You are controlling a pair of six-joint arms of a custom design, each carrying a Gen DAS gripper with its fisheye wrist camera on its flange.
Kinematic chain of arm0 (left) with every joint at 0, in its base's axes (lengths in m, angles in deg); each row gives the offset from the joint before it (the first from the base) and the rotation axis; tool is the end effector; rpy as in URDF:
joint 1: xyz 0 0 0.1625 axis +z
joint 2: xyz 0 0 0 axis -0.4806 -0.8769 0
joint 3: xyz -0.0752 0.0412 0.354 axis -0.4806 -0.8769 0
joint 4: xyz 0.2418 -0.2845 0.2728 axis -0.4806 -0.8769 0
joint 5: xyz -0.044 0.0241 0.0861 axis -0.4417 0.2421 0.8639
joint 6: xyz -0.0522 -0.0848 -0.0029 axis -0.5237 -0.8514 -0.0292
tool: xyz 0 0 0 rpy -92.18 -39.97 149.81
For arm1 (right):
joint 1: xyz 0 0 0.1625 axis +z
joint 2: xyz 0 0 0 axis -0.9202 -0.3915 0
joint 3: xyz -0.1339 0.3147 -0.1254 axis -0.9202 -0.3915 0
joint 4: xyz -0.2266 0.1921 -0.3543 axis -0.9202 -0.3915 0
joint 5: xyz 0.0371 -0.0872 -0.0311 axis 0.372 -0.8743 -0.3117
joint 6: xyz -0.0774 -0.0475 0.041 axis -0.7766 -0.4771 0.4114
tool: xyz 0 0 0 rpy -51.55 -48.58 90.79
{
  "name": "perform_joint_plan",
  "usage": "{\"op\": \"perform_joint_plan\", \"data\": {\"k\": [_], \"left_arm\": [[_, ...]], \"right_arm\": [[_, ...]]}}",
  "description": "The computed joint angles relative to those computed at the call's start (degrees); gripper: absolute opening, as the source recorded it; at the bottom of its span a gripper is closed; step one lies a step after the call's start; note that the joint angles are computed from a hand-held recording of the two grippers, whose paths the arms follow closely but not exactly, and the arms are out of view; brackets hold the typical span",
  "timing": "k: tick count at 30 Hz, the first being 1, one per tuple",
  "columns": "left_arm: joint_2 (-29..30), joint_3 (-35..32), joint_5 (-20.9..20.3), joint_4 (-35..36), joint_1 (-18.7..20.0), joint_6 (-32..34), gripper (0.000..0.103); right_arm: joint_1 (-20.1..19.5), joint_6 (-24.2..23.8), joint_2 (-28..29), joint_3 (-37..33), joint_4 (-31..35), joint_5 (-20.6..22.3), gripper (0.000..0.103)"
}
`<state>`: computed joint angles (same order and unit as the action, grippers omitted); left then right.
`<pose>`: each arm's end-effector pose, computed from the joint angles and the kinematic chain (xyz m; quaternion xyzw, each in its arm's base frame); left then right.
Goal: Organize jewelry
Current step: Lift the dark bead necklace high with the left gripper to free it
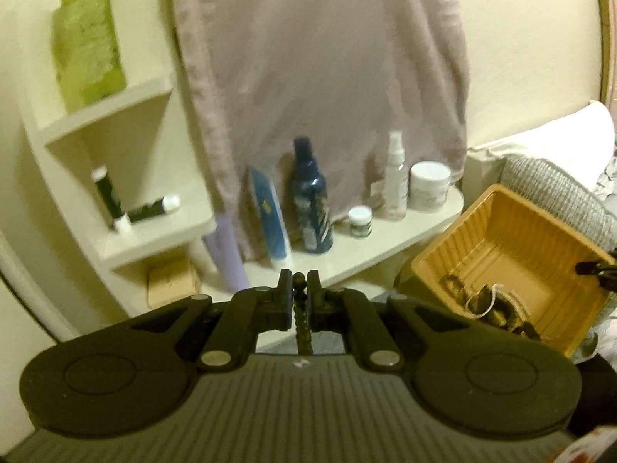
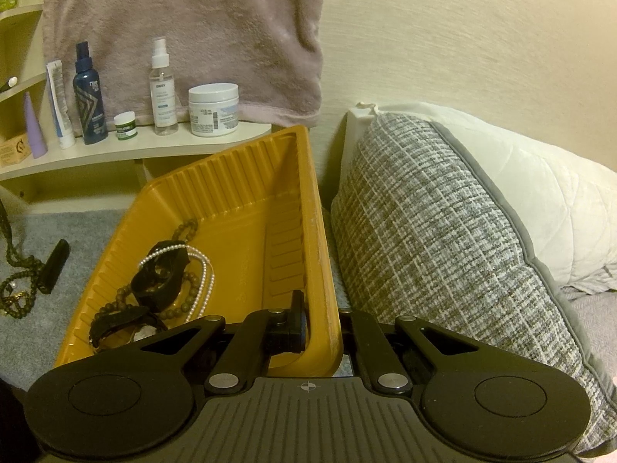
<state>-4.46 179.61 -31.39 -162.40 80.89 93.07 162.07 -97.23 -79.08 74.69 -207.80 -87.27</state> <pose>-0.1601 -0.5569 0.3140 0.2509 0.7945 -0.4057 0.3759 0.1489 -0.6031 0.1598 0.2814 -0.8454 0.3370 0.3043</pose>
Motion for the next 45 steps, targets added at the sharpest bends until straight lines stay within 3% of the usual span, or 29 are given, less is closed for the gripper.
{"op": "perform_joint_plan", "data": {"k": [18, 45], "left_arm": [[5.6, -8.4, -6.4, -3.0, -3.7, 9.6, 0.006], [10.3, -17.7, -13.6, -5.2, -8.7, 18.8, 0.006]], "right_arm": [[0.0, -0.1, 0.0, 0.0, -0.1, 0.0, 0.004], [0.6, -0.1, 0.3, -0.2, -0.3, -0.1, 0.004]]}}
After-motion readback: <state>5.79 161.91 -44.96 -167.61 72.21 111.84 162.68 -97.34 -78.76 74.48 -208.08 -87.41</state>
